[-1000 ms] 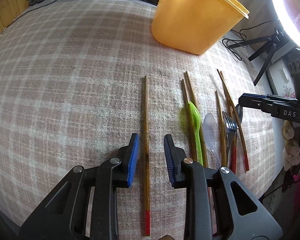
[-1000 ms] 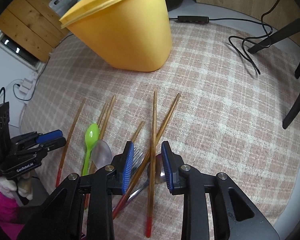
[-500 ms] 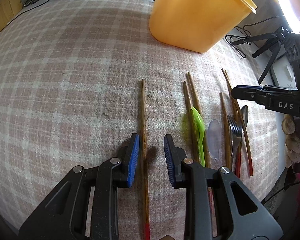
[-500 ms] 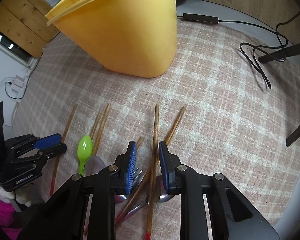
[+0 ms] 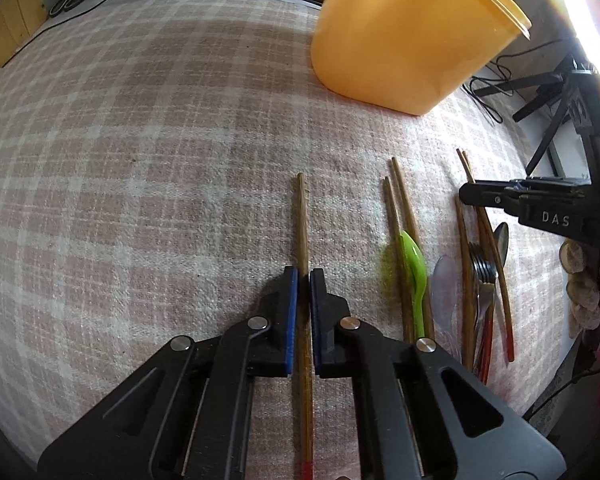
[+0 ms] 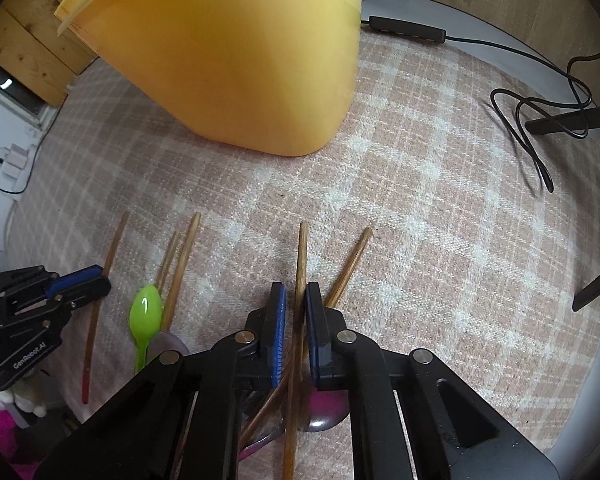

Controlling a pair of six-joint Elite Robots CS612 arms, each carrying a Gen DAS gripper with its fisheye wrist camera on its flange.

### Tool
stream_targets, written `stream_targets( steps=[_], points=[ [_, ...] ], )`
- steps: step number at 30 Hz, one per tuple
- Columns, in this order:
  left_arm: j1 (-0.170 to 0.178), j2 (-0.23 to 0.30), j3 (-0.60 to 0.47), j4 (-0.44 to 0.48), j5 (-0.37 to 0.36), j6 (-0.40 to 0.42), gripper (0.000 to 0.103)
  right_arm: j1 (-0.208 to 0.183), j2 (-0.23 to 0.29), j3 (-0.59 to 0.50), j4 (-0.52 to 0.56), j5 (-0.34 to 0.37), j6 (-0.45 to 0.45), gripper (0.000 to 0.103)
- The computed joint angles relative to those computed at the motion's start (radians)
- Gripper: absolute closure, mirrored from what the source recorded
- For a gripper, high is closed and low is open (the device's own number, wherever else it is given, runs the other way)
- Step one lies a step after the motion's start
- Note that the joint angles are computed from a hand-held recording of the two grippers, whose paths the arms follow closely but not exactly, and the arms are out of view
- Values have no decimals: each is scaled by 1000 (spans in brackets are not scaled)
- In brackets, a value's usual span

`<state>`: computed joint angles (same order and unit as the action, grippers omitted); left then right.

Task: Organize utensils
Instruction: 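Lift both held chopsticks and carry them over the yellow bucket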

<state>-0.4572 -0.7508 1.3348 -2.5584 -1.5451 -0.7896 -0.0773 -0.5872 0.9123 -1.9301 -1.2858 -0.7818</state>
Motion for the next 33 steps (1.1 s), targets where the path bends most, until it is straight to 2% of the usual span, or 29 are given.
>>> stream_targets(
  steps=[6,18,27,33],
  points=[
    [0,-10,20,-34,7,-15,99,-10,5,-8,4,32,5,99],
    [-13,-49,66,-104,65,-8,100,-43,-31,25,-29,118,-1,99],
    [-34,-80,95,-163,139,8,100,-78,-78,87,-74,191,-14,99],
    [-47,-105,128,-229,188,3,100,-90,-127,160,-145,253,-24,99]
  ],
)
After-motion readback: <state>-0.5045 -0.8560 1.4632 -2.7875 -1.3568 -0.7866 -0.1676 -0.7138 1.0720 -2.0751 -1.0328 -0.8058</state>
